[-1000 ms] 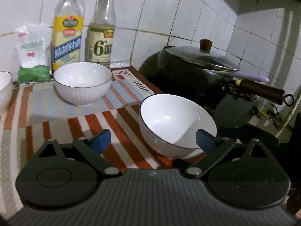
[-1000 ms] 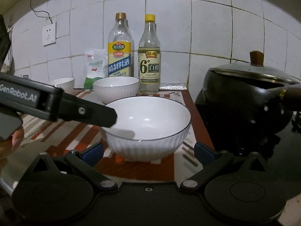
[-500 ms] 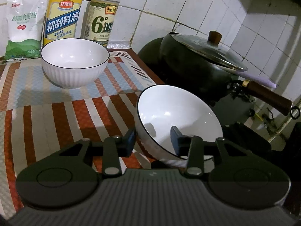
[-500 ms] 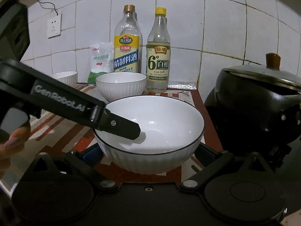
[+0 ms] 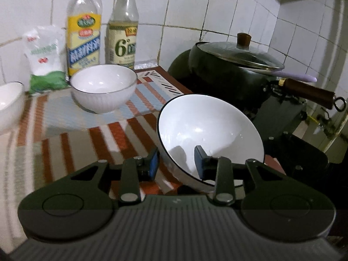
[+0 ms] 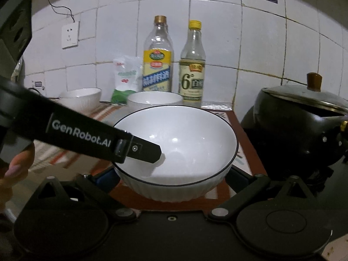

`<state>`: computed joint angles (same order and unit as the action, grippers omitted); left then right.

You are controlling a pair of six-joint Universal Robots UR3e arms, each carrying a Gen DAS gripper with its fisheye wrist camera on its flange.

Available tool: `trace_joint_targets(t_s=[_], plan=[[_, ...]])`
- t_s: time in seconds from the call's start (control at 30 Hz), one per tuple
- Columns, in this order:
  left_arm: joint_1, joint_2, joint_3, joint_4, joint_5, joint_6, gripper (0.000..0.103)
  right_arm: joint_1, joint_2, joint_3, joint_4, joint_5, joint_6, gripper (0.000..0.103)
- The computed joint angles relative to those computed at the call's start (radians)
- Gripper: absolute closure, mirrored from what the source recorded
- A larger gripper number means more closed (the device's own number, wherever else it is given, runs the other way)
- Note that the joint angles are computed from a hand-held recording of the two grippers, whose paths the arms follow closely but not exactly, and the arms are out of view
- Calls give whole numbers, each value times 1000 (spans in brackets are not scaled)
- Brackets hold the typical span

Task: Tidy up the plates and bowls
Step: 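Close the right gripper on the white bowl rim and lift it, then carry the white bowl toward the plate stack and lower it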

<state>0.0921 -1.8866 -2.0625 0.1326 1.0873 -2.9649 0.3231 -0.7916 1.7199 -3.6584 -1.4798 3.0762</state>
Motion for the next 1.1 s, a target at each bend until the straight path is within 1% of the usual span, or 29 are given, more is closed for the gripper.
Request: trace_joint_targets(t_s=[0.1,0.17,0.23,0.3,0.5,0.63,0.7,0.8,0.9,0.97,1.1], plan=[[39,91,-74,-26,-12,28,70,41,-23,3,30,-27,24,0],[68,148,-123,-36,-20,45,70,77,-25,-1,24,-60,43,0],[99,205,-175,-41,-32,72,70,107,-38,-5,46,-83,63,0],[139,278,-227,-73,-48,106,70,135,-51,-13,76,-93,91,0],[313,534,-354,-268,-146,245,70,237,-63,-69,145,-159,88,0],[427,683,-387,-455,-184,345,70,281,-55,-135,222,-166,95,0],[477,725,-403,-507,-205,387,70,301,-38,-175,249,-171,94,0],[546,770,-423,-571,-229,445,70,321,-8,-232,282,-169,93,0],[589,770,-416,-617,-235,477,70,330,31,-295,316,-154,104,0],[604,746,-405,-622,-236,488,70,336,57,-337,334,-152,106,0],[610,692,-392,-583,-224,485,70,340,102,-409,364,-141,102,0]])
